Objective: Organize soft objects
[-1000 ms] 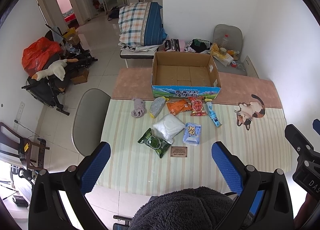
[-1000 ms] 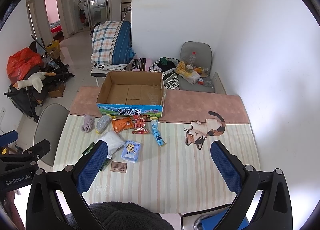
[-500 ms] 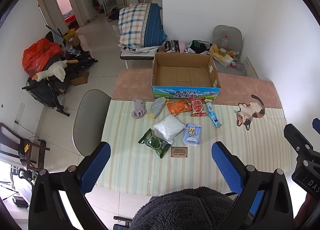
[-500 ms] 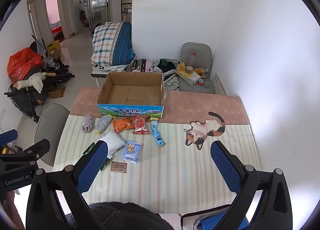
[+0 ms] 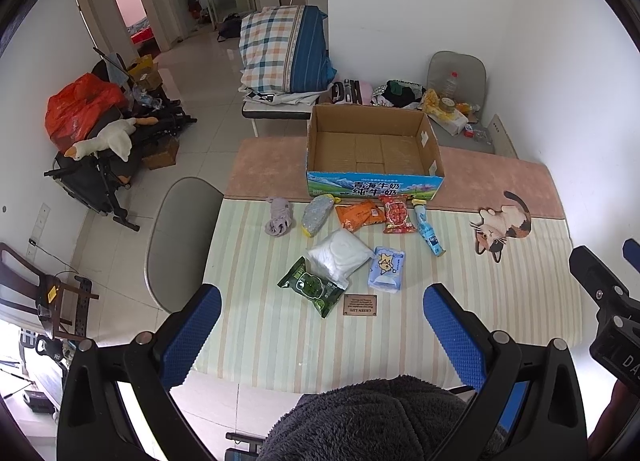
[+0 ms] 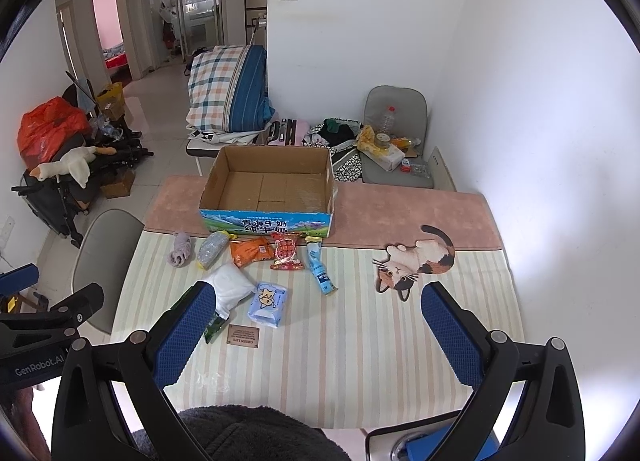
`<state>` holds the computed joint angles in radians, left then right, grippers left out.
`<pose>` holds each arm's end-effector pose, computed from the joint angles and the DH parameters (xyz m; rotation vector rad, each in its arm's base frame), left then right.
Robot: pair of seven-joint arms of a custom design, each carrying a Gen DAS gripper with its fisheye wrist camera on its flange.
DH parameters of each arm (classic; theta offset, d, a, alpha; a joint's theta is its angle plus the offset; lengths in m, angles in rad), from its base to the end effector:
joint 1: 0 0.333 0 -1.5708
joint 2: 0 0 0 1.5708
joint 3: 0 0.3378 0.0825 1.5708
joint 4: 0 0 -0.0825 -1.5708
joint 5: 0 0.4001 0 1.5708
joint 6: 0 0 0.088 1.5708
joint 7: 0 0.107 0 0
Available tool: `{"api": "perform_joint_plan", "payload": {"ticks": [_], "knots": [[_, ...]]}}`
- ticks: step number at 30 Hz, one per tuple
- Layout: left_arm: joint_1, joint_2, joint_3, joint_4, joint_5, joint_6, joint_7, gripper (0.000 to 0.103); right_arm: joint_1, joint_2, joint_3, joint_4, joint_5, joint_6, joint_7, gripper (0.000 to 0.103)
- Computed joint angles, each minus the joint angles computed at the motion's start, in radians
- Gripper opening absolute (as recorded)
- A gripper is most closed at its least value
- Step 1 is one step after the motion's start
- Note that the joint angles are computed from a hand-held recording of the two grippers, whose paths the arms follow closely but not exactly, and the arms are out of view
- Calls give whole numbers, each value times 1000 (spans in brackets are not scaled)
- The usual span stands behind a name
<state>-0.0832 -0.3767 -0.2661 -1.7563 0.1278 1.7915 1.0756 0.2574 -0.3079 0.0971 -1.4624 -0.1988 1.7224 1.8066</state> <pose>0.4231 -0.1786 0.7659 -2.0837 1.8082 -0.4077 0.4146 0.1489 0.8757 -1.9817 1.8011 -0.6474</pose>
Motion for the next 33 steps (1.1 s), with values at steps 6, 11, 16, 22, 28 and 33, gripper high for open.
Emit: {"api": "perform_joint_plan", "payload": {"ticks": [6,11,16,22,28,33], "knots": [[33,49,63,-70,-75,41,-38,103,-2,54,-27,-29,68,7,8,103],[69,149,148,-175,-284,62,-62,103,-9,190,-64,-59,209,-14,-4,103],[103,274,184,-290,-471,133,-84,100,-18,366,-55,-65,310,-12,-20,103],[124,452,185,-341,-641,217,-74,89,-20,619,-22,86,390,-74,40,103],[130,509,168,-384,-735,300,-21,49,-3,825,6,273,425,-174,138,103],[103,461,171,-371,-453,244,-26,40,-9,923,28,322,532,-189,313,103]]}}
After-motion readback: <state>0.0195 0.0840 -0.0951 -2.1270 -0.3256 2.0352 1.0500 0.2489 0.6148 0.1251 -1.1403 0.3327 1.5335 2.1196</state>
